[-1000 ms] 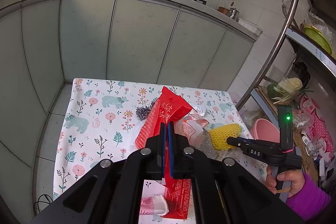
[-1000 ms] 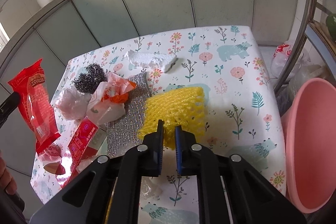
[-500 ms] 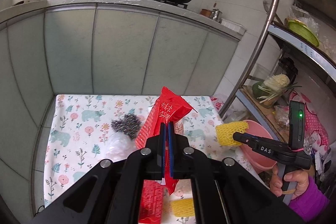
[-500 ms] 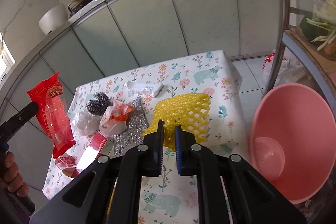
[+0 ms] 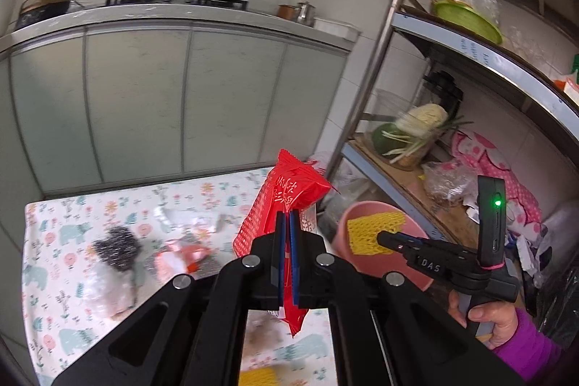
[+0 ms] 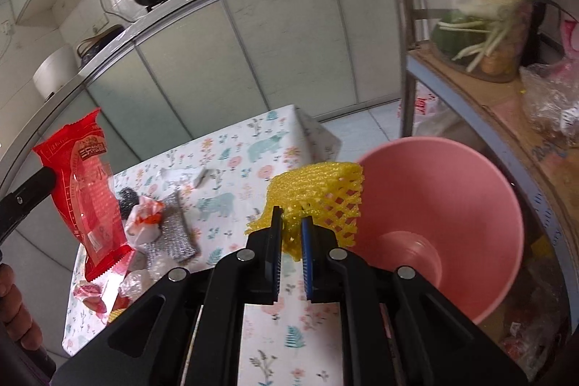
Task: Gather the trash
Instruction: 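Carry the red wrapper and yellow foam net with both tools over the pink basin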
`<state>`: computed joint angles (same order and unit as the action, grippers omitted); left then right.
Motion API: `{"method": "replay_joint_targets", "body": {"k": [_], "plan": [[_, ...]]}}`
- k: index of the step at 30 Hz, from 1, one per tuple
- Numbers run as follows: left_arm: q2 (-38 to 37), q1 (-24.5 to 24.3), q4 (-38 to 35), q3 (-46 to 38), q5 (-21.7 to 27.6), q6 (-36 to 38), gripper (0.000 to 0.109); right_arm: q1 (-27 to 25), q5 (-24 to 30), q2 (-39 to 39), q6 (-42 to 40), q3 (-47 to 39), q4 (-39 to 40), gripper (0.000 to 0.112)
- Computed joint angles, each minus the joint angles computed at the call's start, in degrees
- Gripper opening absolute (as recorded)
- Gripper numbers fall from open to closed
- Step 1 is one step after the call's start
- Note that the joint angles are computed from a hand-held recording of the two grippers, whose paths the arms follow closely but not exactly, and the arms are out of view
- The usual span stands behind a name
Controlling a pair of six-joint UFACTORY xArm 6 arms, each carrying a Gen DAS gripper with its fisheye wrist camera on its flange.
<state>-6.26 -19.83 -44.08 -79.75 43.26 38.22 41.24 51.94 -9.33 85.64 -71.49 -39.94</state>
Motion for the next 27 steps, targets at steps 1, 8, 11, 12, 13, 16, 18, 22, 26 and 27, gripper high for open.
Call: {"method": "replay_joint_targets", "body": {"k": [1, 8, 11, 12, 13, 16, 18, 22, 26, 27], "plan": [[0.53, -0.77, -0.21, -0.63, 0.34, -0.04, 0.002, 0.08, 0.52, -0.71, 0.54, 0.7, -0.25, 0.01], [5.58, -6.5, -2.46, -5.89, 2.24, -0.09, 0.002, 0.56, 6.07, -7.88, 4.98, 7.0, -1.84, 0.01], [8.51, -8.77, -2.88, -8.75, 3.43, -0.72, 0.002, 0.45, 7.62, -9.85, 6.43, 9.15, -1.99, 0.01], [9.72, -9.6, -2.88, -9.91, 3.84, -1.09, 0.002, 0.35, 7.91, -10.41, 6.85, 9.85, -1.94, 0.01], [10.66, -10.22, -2.97, -10.82, 4.07, -1.32, 0.002, 0.29, 8.16, -10.9, 7.18, 10.5, -1.85, 0.01], [13.93, -12.27, -2.45, -13.48, 4.82, -2.92, 0.002, -0.05, 8.46, -11.69, 7.62, 12.12, -0.83, 0.01], [16.12, -13.5, -1.83, -15.01, 5.33, -4.31, 0.002, -0.54, 8.1, -11.62, 7.19, 12.94, 0.34, 0.01], [19.39, -15.53, 1.0, -16.73, 5.66, -7.09, 0.002, -1.24, 7.44, -11.33, 6.63, 14.04, 2.1, 0.01], [22.2, -16.87, 3.22, -18.18, 6.04, -10.09, 0.002, -2.31, 6.38, -10.63, 5.35, 14.54, 3.72, 0.01], [22.6, -17.04, 3.45, -18.32, 6.12, -10.41, 0.002, -2.35, 6.36, -10.51, 5.22, 14.63, 3.9, 0.01]]}}
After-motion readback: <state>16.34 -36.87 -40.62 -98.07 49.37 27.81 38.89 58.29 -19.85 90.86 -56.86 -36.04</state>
